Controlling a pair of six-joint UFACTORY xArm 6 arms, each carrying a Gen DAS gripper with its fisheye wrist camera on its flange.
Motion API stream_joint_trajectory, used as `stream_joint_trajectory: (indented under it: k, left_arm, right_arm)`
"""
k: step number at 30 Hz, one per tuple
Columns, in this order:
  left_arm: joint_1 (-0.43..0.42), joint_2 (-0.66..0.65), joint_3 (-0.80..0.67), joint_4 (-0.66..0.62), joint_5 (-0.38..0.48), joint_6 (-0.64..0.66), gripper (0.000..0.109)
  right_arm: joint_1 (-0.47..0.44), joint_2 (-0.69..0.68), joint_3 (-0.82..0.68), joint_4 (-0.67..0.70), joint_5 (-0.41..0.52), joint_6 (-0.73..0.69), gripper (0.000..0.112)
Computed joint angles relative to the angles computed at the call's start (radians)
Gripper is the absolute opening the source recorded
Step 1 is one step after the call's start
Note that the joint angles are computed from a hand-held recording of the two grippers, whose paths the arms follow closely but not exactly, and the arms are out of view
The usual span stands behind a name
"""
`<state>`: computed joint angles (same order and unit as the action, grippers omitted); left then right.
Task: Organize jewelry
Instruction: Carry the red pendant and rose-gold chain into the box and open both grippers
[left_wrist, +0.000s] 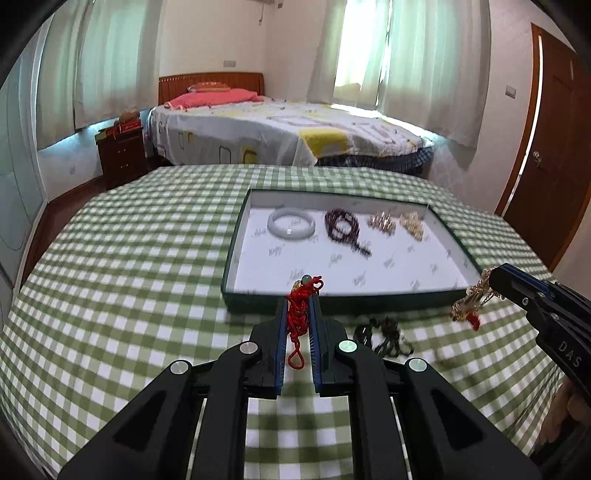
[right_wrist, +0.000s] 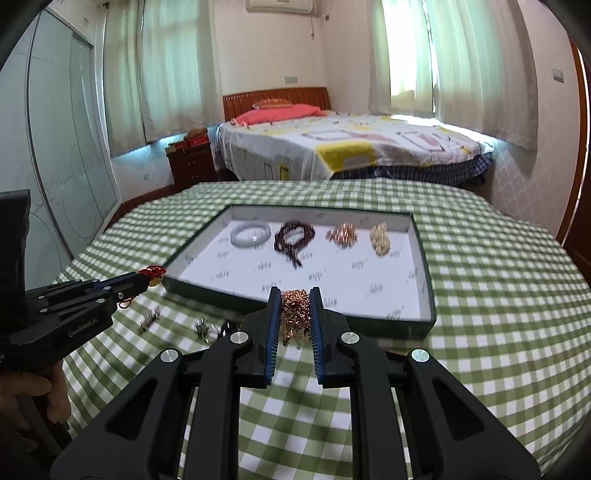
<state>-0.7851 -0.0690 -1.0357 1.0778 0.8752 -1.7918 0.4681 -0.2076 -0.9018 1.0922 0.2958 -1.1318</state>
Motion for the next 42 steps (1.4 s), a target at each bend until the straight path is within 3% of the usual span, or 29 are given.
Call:
stream_joint_trajectory:
  k: [8, 22, 30, 36, 42]
  left_arm:
    - [0.038, 0.013, -0.065, 0.072, -0.019, 0.006, 0.012]
    - [0.154, 0.152, -0.221, 0.184, -0.096, 0.009, 0.012]
    - [0.253, 0.301, -0.301, 0.037, -0.223, 0.120, 0.012]
    - [0.294, 0.359, -0.321, -0.094, -0.257, 0.218, 0.012]
    - [0.316, 0.382, -0.317, -0.232, -0.293, 0.301, 0.012]
  right_arm:
    - [-0.007, 0.048, -0.096, 0.047, -0.032, -0.035, 0.016]
    - [-0.013, 0.319, -0.365, 0.047, -0.115, -0.022, 0.016]
    - [-0.035, 0.509, -0.487, -0.205, -0.084, 0.229, 0.016]
    - [-0.054, 0.591, -0.536, -0.427, -0.045, 0.439, 0.016]
    - [-0.068, 0.629, -0.571, -0.556, 0.020, 0.559, 0.016]
